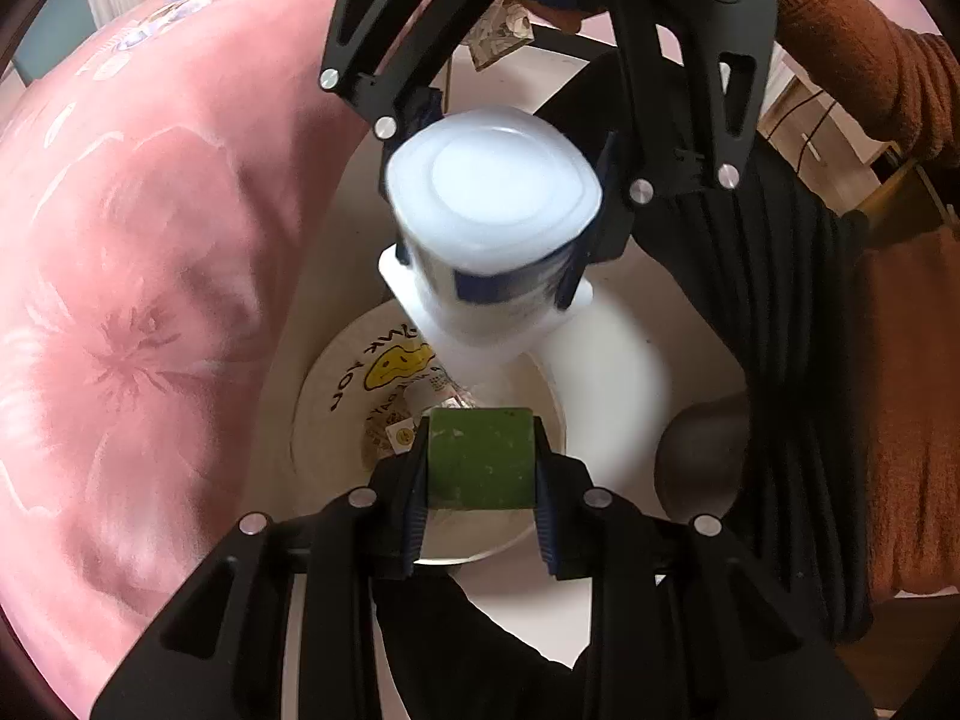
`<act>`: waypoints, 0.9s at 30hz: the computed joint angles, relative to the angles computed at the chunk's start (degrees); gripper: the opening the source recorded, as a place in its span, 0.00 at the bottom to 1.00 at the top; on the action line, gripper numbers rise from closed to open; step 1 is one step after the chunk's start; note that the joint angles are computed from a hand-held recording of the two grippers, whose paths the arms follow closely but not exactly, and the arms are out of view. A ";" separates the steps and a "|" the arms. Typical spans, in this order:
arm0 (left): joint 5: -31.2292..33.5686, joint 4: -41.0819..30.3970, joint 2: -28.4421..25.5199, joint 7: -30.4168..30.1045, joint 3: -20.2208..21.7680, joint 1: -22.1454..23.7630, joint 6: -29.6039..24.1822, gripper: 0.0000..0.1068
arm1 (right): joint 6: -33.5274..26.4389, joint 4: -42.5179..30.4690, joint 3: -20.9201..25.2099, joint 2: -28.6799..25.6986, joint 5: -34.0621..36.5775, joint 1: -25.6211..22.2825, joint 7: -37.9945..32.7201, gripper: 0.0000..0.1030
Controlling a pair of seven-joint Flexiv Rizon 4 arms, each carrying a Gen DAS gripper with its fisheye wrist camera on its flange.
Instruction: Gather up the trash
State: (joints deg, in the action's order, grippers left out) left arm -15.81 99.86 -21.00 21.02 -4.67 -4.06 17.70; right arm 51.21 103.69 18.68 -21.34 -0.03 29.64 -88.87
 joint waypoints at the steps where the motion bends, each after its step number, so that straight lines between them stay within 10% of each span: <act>1: 0.02 0.08 -0.05 0.18 -0.03 -0.02 0.15 0.39 | 0.38 -0.37 0.13 -0.31 0.71 -0.26 -0.07 0.61; 2: -0.58 0.36 -0.05 0.24 -0.11 0.06 0.47 0.47 | 1.02 -0.04 -0.09 -0.14 0.55 -0.31 0.07 0.77; 7: -3.30 0.62 0.07 0.69 -0.41 0.72 -0.24 0.87 | 2.61 0.48 -0.46 -0.41 -0.62 -0.05 0.29 0.93; 27: -2.10 0.76 1.55 2.13 0.04 0.40 0.02 0.90 | 3.58 3.27 -0.57 1.63 -2.84 0.59 3.89 0.93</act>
